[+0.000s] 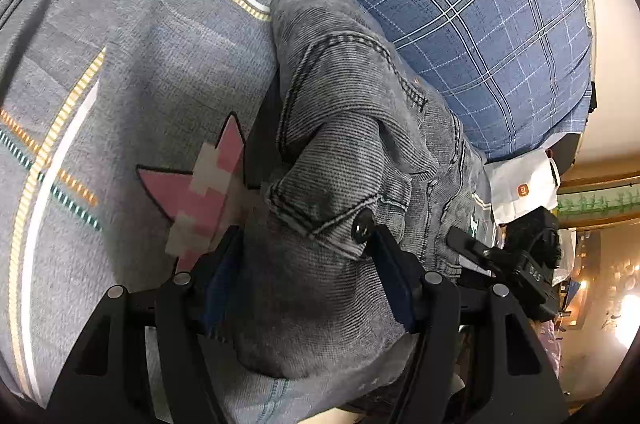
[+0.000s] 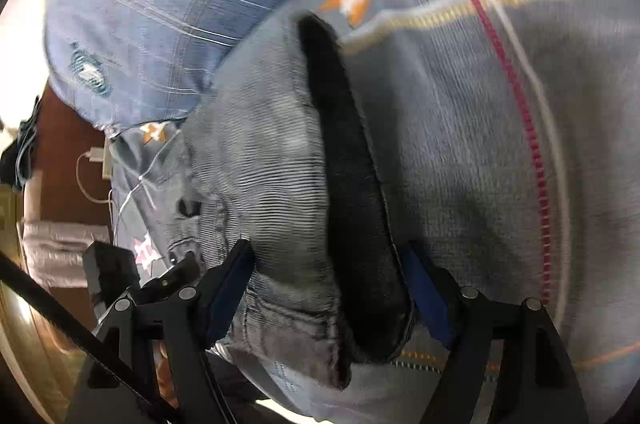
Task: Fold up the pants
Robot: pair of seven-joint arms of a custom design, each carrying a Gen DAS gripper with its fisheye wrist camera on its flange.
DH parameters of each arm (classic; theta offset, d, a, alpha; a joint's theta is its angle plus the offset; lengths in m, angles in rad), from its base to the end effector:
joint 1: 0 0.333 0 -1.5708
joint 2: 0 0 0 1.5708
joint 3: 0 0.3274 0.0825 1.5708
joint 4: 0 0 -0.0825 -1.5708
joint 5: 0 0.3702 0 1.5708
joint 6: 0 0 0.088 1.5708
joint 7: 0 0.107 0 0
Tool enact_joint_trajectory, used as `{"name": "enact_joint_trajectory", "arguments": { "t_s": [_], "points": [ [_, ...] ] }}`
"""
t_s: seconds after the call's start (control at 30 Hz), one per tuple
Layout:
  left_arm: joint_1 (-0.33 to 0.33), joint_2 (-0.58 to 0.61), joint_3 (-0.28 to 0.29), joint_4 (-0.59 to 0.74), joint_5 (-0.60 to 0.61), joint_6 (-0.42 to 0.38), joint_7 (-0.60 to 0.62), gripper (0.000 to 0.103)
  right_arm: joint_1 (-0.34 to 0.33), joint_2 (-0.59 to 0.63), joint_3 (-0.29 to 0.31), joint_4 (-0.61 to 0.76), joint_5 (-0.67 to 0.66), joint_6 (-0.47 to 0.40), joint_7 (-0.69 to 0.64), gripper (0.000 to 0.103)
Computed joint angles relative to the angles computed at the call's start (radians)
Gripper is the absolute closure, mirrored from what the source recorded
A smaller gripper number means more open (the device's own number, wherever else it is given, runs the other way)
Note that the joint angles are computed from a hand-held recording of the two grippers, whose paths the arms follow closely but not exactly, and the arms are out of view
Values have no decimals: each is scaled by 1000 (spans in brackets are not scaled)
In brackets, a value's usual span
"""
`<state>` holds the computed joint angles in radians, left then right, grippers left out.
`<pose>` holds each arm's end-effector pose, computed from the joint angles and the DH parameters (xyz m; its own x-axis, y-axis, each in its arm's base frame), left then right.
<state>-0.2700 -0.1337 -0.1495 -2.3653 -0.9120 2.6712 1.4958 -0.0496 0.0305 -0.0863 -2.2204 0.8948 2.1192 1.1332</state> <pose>0.4650 -0.1830 0.4376 0.2590 -0.7390 0.6220 -0.9013 -0.4164 -0.1193 0.5161 -0.0346 0.3846 -0.1758 -0.7237 -0.6674 -0.9715 0.2370 -0.0010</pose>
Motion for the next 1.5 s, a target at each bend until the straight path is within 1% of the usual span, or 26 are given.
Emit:
{"name": "enact_joint_trajectory", "arguments": {
  "t_s": [0.03, 0.07, 0.1, 0.13, 0.17, 0.23, 0.27, 0.37, 0.4, 0.47, 0.53, 0.6, 0.67, 0.7, 0.8, 0.87, 0.93, 1.03, 1.13, 1.17, 1.2, 1.23, 1.27, 1.3, 1.33, 1.5],
  "points": [
    [0, 4, 0, 4, -2, 2, 3, 42, 0, -1, 1, 1, 5, 3, -1, 26],
    [-1, 7, 0, 7, -6, 1, 7, 48, 3, -4, 3, 4, -2, 5, -6, 29],
    [-1, 8, 0, 11, -12, -4, 13, 52, 4, -5, 4, 5, -1, 2, -16, 35],
    [-1, 13, -5, 21, 2, -6, 9, 58, 7, -5, 6, 7, -4, -6, -22, 37],
    [0, 9, -9, 26, 23, -6, 6, 60, 14, -11, 11, 6, -23, -2, -24, 42],
    [-5, -5, -14, 15, 27, 20, 0, 60, 23, -32, 15, 1, -41, 4, -46, 43],
    [-8, -7, -12, 11, 20, 25, -8, 59, 26, -39, 14, 2, -37, -7, -63, 41],
    [-10, 8, 7, 10, -33, 1, 10, 49, 34, -35, 15, 0, -87, 19, -28, 40],
    [-8, 11, 9, 11, -50, -6, 23, 48, 34, -25, 13, 3, -90, 17, -19, 37],
    [-1, 12, 6, 9, -61, -12, 42, 49, 27, -9, 7, 9, -68, -4, -11, 37],
    [1, 7, -9, 5, -11, 18, 66, 55, 35, -37, 15, -2, -102, 16, -31, 42],
    [-3, 8, -9, 8, -2, 25, 74, 62, 44, -46, 20, -5, -110, 30, -44, 57],
    [-5, 2, -6, 21, -4, 7, 88, 73, 51, -43, 22, 3, -121, 30, -35, 66],
    [-8, -11, -7, 23, 0, 12, 104, 75, 52, -47, 21, 6, -122, 29, -31, 73],
    [-38, -71, 16, 6, -114, 29, 215, 77, 49, -111, 9, -10, -87, 28, -73, 79],
    [-50, -94, 30, -7, -152, 36, 253, 77, 49, -159, -4, -31, -56, 19, -120, 79],
    [-47, -78, 42, -1, -150, -9, 250, 77, 52, -182, -6, -48, -70, 26, -136, 79],
    [-20, -21, 35, 13, -103, -74, 180, 77, 57, -142, 2, -45, -138, 14, -87, 79],
    [3, 9, 16, 30, -88, -74, 155, 76, 65, -89, 15, -25, -184, 47, -29, 78],
    [10, 9, 7, 36, -57, -63, 135, 74, 65, -80, 15, -19, -190, 47, -30, 75],
    [14, 10, 0, 40, -28, -58, 116, 73, 66, -73, 16, -13, -187, 45, -28, 69],
    [15, 11, -8, 43, 3, -52, 90, 69, 68, -72, 19, -12, -192, 52, -13, 66],
    [16, 8, -12, 40, 31, -51, 76, 64, 70, -71, 23, -13, -215, 62, 9, 53],
    [17, 0, -16, 30, 63, -45, 57, 61, 72, -72, 25, -15, -244, 64, 28, 37],
    [17, -11, -17, 21, 93, -47, 38, 55, 70, -79, 24, -18, -274, 52, 48, 35],
    [-10, -84, 13, -47, 87, -50, 63, 54, 58, -161, -2, -84, -208, 44, -31, 35]
  ]
}}
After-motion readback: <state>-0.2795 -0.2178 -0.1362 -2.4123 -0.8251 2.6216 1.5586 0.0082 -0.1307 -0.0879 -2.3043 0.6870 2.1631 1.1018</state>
